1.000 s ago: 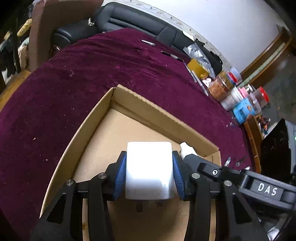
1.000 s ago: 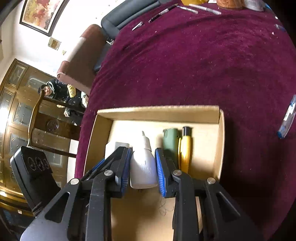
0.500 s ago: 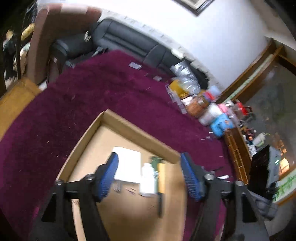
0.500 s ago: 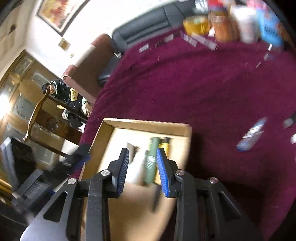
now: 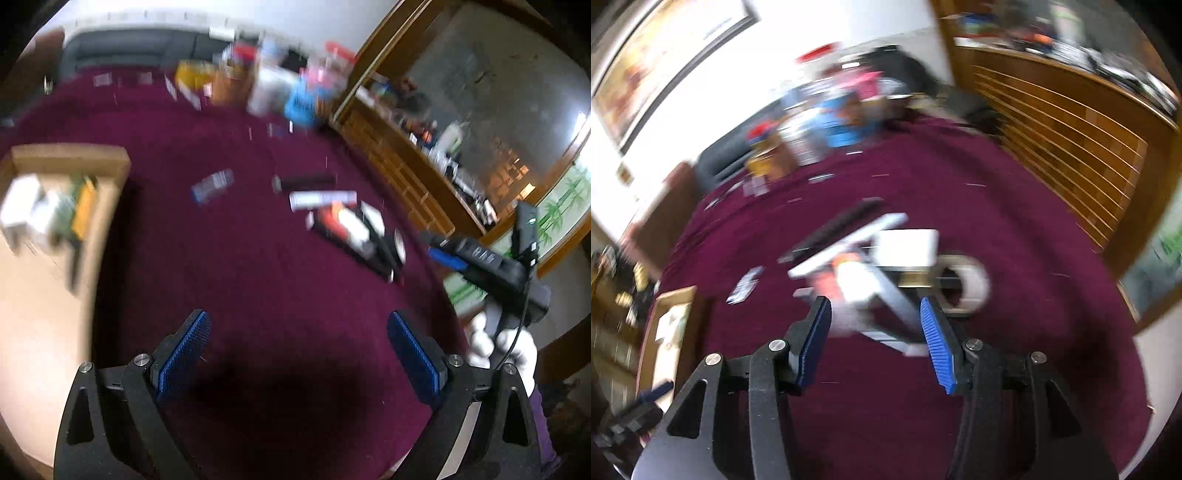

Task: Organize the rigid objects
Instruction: 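Move both tools back over the table toward the black markers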

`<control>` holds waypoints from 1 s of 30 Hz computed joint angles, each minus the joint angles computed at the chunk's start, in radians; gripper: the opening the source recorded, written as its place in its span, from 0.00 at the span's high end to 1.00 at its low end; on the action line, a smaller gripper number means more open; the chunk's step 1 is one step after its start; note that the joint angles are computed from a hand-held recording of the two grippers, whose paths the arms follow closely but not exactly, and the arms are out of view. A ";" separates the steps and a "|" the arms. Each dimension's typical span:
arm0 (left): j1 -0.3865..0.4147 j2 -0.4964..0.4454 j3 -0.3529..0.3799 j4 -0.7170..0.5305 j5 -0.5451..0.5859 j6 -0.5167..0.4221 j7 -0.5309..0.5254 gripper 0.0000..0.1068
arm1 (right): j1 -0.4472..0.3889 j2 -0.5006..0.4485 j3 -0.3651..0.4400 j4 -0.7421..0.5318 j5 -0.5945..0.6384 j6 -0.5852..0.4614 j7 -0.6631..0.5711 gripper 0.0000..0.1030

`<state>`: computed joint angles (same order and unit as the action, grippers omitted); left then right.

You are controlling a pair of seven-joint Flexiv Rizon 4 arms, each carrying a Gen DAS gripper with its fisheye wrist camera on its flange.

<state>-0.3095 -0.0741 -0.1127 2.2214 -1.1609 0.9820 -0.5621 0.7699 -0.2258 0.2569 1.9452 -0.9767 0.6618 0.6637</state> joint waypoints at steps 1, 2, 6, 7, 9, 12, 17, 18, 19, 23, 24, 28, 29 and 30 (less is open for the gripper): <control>-0.002 -0.004 -0.001 0.003 0.015 -0.003 -0.027 0.12 | -0.004 0.018 0.005 0.023 0.013 -0.011 0.003 0.52; -0.008 -0.010 -0.006 0.005 0.024 0.007 -0.057 0.12 | -0.012 0.031 0.008 0.039 0.028 -0.019 -0.007 0.52; -0.029 0.001 -0.014 0.031 0.033 0.073 -0.097 0.12 | -0.045 0.045 0.004 0.071 0.013 -0.003 -0.012 0.52; -0.029 0.009 -0.011 0.036 0.040 0.079 -0.104 0.12 | -0.053 0.040 -0.001 0.071 -0.006 0.019 -0.015 0.52; -0.035 0.010 -0.011 0.041 0.043 0.112 -0.120 0.12 | -0.073 0.022 -0.023 0.069 -0.100 0.128 -0.012 0.53; -0.034 0.001 -0.010 0.042 0.042 0.134 -0.140 0.12 | -0.098 -0.050 -0.052 0.014 -0.171 0.308 -0.085 0.53; -0.021 -0.002 -0.005 0.051 0.036 0.113 -0.161 0.12 | -0.054 -0.160 -0.045 -0.124 0.100 0.171 -0.343 0.50; -0.019 -0.002 -0.004 0.052 0.036 0.108 -0.162 0.12 | -0.050 -0.170 -0.045 -0.136 0.139 0.174 -0.368 0.50; -0.017 -0.002 -0.004 0.053 0.038 0.106 -0.163 0.12 | -0.045 -0.175 -0.055 -0.131 0.178 0.218 -0.385 0.50; -0.009 -0.008 -0.002 0.052 0.028 0.095 -0.157 0.12 | -0.043 -0.212 -0.107 -0.074 0.160 0.627 -0.311 0.50; -0.006 -0.011 -0.001 0.051 0.028 0.089 -0.158 0.12 | -0.024 -0.217 -0.143 -0.065 0.134 0.706 -0.288 0.50; 0.002 -0.011 0.000 0.053 0.015 0.072 -0.148 0.12 | 0.062 -0.171 -0.222 -0.053 0.086 0.646 -0.244 0.50; 0.003 -0.011 0.001 0.054 0.012 0.070 -0.143 0.12 | 0.061 -0.160 -0.208 -0.052 0.085 0.602 -0.253 0.50; 0.004 -0.013 0.001 0.055 0.009 0.069 -0.139 0.12 | 0.060 -0.154 -0.189 -0.060 0.092 0.547 -0.268 0.50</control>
